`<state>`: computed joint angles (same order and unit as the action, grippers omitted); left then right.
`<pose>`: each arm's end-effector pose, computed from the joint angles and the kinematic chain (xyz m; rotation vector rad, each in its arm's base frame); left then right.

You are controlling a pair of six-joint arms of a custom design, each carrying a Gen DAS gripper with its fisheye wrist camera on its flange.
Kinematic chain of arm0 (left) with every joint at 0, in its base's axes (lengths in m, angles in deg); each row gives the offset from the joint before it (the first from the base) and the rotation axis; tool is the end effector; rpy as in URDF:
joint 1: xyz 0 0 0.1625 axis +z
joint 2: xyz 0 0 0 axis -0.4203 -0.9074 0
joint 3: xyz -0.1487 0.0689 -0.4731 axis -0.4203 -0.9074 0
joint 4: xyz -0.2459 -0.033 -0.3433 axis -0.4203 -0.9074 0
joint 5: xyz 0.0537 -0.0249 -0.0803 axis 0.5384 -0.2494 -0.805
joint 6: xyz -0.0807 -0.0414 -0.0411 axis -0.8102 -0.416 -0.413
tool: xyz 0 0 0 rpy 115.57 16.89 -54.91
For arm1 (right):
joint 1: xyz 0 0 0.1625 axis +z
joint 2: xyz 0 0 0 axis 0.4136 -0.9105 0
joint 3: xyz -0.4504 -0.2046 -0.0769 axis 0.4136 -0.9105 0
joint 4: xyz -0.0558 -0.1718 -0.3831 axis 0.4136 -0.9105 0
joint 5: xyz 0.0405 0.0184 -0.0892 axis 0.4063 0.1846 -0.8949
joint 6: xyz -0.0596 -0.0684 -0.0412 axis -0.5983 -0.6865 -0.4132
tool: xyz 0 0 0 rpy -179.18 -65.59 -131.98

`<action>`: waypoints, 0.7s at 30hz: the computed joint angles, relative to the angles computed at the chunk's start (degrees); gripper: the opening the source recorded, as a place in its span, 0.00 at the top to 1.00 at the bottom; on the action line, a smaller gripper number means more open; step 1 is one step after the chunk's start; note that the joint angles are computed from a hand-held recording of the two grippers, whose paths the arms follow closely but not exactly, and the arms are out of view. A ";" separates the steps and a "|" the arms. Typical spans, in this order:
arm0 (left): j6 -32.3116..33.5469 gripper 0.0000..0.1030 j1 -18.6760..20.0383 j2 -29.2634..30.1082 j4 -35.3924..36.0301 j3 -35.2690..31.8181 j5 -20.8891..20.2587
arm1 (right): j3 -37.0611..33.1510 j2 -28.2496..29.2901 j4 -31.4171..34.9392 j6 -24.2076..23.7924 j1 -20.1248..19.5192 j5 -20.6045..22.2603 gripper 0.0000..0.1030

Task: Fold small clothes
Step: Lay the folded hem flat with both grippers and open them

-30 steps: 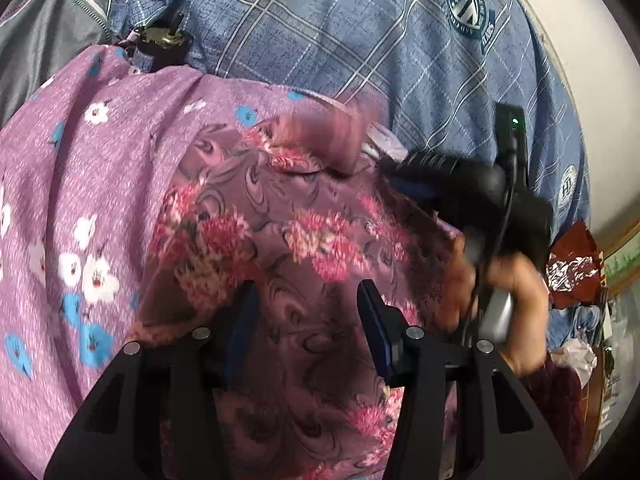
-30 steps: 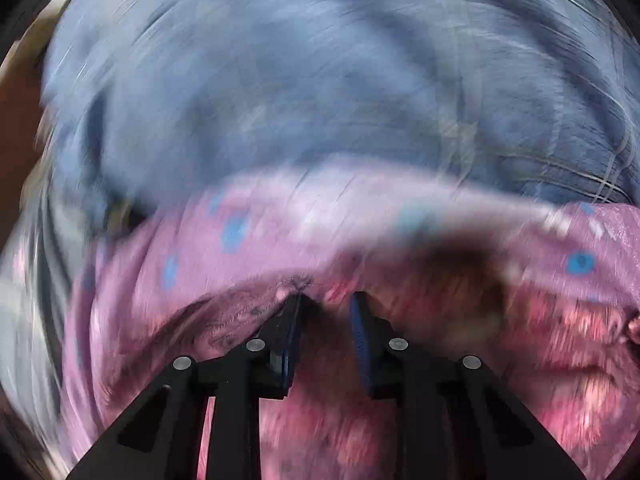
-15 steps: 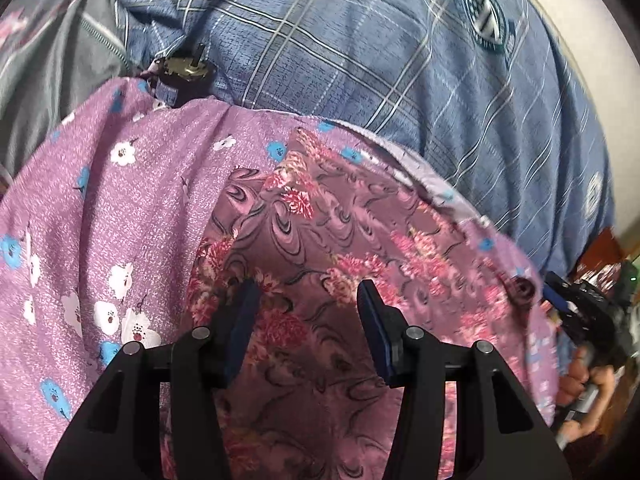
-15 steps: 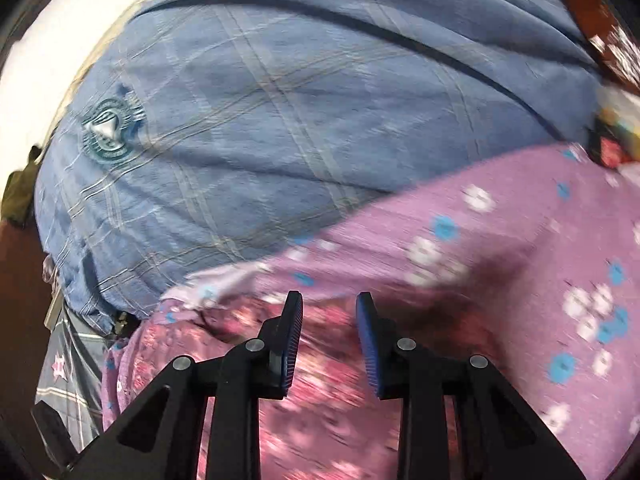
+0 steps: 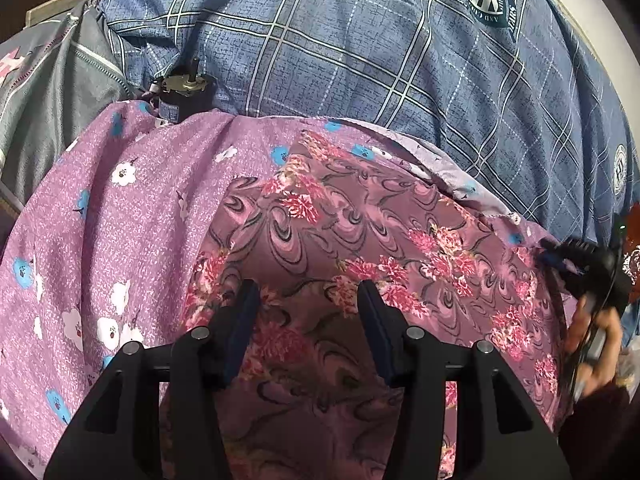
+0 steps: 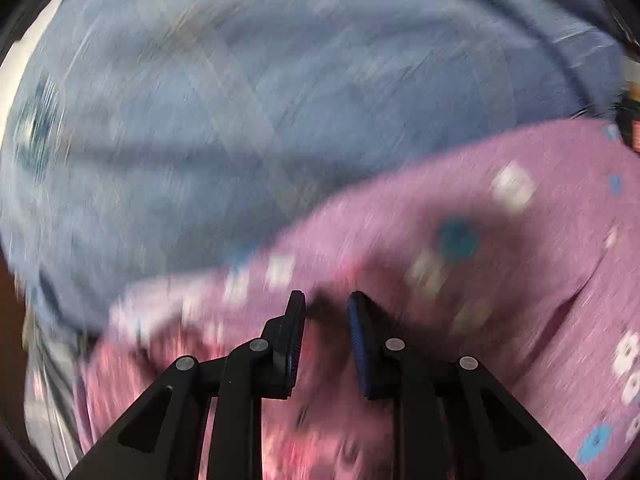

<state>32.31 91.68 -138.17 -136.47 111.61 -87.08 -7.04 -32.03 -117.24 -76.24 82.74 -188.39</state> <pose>-0.0681 -0.6829 0.4159 -0.1533 2.3693 -1.0645 0.3529 -0.8620 0.1370 0.0536 -2.5680 1.0354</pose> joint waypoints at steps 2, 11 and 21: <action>-0.10 0.52 -0.06 0.08 0.03 -0.03 0.44 | 1.69 -1.12 -4.49 1.44 -0.21 0.36 0.73; -1.75 0.47 -1.92 -0.91 2.59 1.81 2.40 | 19.91 -10.76 -5.58 -1.55 2.36 3.17 0.73; -3.69 0.45 -4.78 -2.60 12.05 3.39 7.77 | 30.04 -12.44 -4.57 0.15 5.61 -3.28 0.69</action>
<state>28.62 86.89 -140.77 -124.41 114.99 -79.31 23.00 -44.47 -121.81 -76.08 88.35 -191.66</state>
